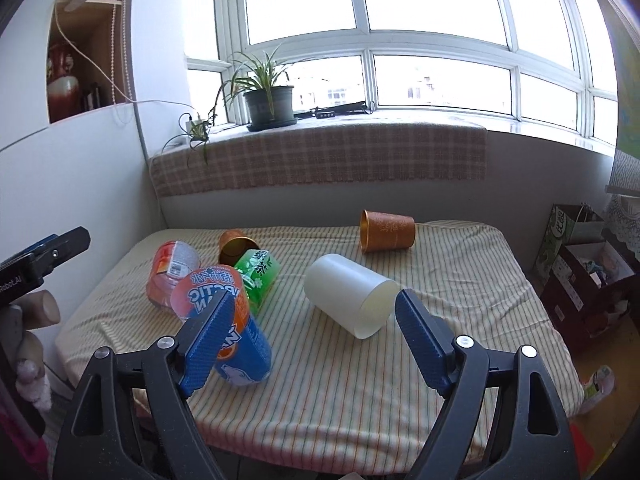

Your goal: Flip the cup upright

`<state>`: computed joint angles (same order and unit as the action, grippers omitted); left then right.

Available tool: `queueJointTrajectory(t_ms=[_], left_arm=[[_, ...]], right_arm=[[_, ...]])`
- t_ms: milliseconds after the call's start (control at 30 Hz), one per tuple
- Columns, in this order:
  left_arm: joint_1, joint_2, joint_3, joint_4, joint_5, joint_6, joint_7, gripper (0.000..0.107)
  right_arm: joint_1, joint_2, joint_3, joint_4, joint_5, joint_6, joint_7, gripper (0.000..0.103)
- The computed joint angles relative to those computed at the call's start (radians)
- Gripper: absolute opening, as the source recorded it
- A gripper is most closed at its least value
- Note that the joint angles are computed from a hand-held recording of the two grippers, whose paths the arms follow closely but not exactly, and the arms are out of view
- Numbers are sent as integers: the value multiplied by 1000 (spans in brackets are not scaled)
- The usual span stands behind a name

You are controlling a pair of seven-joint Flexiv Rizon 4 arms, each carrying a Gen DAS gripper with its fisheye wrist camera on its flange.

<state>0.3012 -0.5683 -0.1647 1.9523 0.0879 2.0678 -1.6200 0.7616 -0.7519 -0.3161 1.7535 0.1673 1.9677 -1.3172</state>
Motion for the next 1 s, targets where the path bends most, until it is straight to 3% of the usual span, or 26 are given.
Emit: queueJointTrajectory(t_ms=[333,1000], left_arm=[[-101,6,93,19,-90,25,48,103],[-95,2,79,17,-109,9,65,103]], right_arm=[[42,-5,-40,3,52,14,-20,84],[12,-7,-14,-9,26,-3,14,85]])
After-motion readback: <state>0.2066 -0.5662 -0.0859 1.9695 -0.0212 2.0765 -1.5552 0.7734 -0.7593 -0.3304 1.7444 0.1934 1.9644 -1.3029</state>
